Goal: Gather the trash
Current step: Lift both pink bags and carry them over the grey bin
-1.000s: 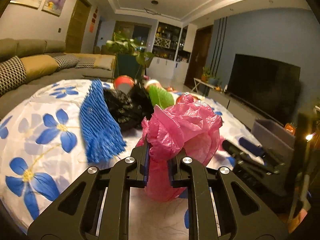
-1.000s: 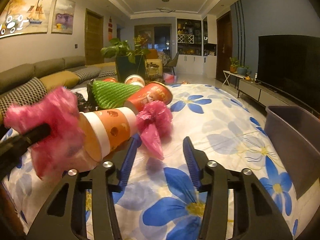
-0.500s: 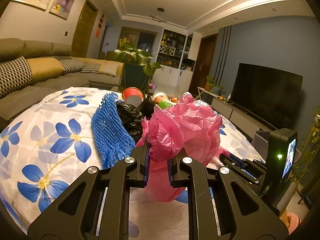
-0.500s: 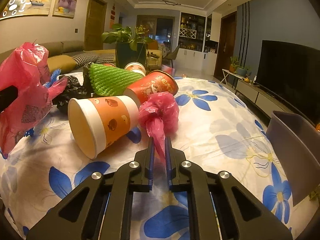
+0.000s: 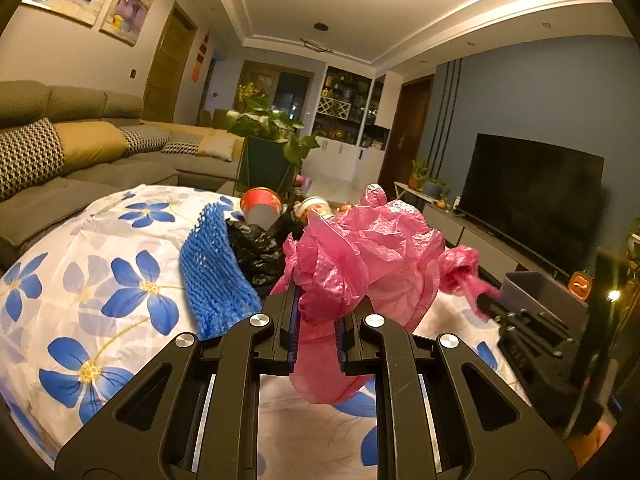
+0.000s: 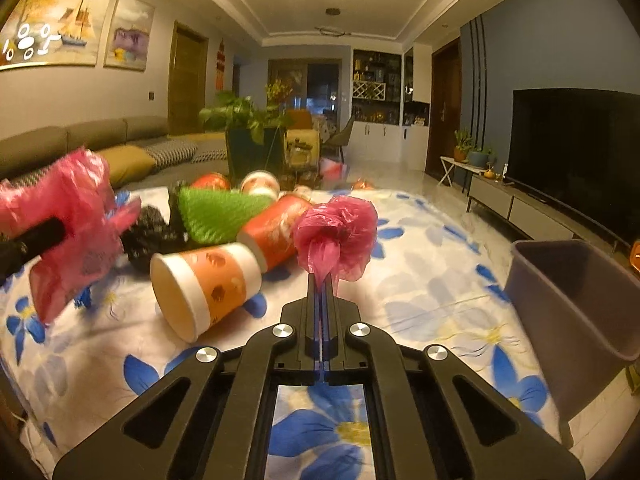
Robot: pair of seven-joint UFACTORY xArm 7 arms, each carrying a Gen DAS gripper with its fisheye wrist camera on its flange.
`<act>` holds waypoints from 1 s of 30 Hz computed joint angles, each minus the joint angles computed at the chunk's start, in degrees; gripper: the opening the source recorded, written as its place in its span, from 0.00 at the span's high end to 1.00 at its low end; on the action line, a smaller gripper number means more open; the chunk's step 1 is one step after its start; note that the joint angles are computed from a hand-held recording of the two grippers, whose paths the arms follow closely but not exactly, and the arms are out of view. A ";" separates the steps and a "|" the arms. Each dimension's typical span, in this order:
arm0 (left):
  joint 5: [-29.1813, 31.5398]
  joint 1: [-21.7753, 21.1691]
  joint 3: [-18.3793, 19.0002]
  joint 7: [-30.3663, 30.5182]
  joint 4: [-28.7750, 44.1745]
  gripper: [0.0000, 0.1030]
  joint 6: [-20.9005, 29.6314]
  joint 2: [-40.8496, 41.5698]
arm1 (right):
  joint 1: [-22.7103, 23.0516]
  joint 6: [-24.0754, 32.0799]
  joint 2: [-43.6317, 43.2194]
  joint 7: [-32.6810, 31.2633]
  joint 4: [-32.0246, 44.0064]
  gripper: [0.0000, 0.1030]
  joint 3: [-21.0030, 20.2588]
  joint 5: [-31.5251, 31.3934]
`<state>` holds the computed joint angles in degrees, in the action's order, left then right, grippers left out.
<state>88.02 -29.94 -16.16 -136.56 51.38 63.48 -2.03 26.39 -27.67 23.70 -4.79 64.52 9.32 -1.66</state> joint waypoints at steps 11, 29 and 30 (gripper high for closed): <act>1.59 -1.16 1.15 7.55 8.87 0.87 -0.74 5.40 | -2.57 -3.99 -5.59 1.02 -4.62 0.99 -0.69 0.60; 6.27 -6.87 8.06 18.22 31.02 0.87 -8.85 20.39 | -7.14 -7.98 -7.78 -0.57 -6.04 0.99 -3.02 3.50; 6.35 -7.22 8.56 18.50 32.15 0.87 -9.46 21.14 | -7.37 -8.18 -7.76 -0.81 -6.04 0.99 -3.23 3.85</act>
<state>94.37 -37.16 -7.61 -118.05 83.53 54.02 19.11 19.02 -35.84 15.95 -5.60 58.48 6.09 2.19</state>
